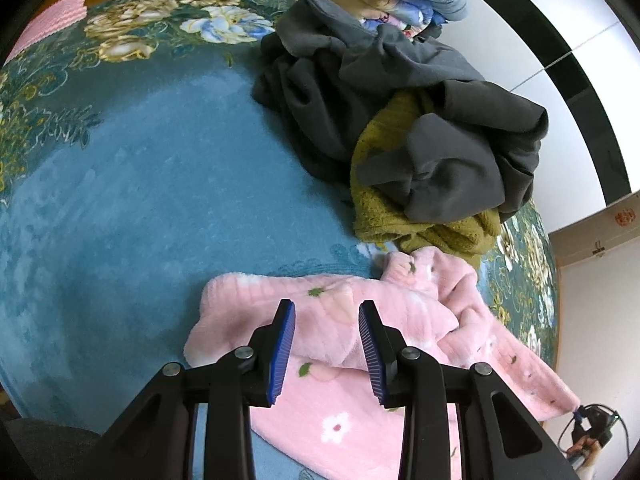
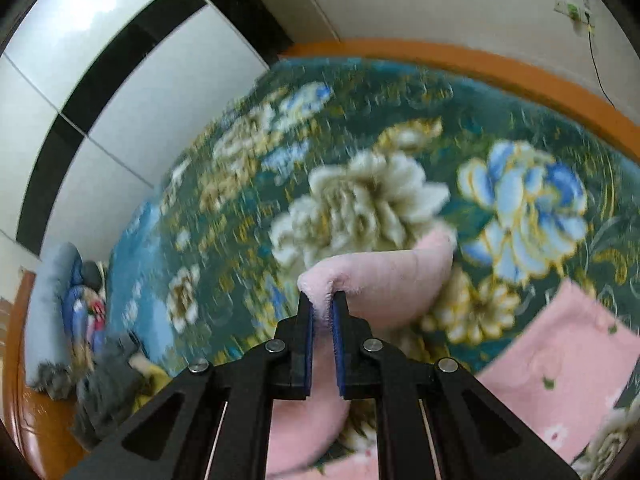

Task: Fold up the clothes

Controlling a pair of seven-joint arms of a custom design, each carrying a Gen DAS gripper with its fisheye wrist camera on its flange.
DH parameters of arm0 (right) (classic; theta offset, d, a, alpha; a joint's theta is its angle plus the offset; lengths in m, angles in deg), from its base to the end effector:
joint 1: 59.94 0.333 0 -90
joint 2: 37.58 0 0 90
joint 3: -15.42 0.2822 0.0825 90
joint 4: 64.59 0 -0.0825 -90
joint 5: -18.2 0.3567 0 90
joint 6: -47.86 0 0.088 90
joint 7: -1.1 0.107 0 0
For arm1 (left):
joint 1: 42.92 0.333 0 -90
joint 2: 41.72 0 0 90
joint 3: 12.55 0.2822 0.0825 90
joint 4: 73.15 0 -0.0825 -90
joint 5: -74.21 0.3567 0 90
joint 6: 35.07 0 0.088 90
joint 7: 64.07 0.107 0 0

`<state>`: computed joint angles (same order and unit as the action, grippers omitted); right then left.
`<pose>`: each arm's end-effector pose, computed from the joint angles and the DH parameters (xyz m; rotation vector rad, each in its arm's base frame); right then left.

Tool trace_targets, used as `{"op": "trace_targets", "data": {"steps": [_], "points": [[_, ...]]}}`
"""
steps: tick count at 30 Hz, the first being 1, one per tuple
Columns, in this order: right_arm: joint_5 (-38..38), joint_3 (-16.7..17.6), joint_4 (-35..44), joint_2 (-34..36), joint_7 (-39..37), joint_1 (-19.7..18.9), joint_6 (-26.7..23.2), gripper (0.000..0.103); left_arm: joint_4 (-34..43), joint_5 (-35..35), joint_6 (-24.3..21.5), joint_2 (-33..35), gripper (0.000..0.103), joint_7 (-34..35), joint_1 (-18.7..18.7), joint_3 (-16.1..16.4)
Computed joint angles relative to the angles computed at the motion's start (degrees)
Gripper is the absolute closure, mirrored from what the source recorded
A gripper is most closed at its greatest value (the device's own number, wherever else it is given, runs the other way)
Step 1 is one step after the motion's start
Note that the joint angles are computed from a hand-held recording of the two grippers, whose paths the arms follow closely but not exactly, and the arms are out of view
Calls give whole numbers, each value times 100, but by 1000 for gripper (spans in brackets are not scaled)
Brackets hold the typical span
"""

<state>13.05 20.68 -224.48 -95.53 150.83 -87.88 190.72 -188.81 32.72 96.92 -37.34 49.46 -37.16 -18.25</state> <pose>0.2854 -0.1160 0.5351 -0.2136 2.5068 -0.6113 0.5647 -0.0123 0.4193 2.0486 -1.9833 0.8855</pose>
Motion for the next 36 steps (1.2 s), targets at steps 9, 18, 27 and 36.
{"op": "trace_targets", "data": {"steps": [9, 18, 27, 36], "points": [[-226, -27, 522, 1217, 37, 252, -70, 83, 40, -402, 96, 129, 63, -366, 168, 58], [-1127, 683, 889, 631, 662, 148, -1207, 41, 38, -366, -3, 174, 53, -722, 305, 89], [-976, 587, 1706, 1791, -44, 1725, -516, 40, 25, 247, -178, 244, 48, -1025, 526, 222], [692, 195, 3821, 5312, -2037, 3773, 512, 40, 189, -32, -385, 545, 48, -535, 939, 264]]}}
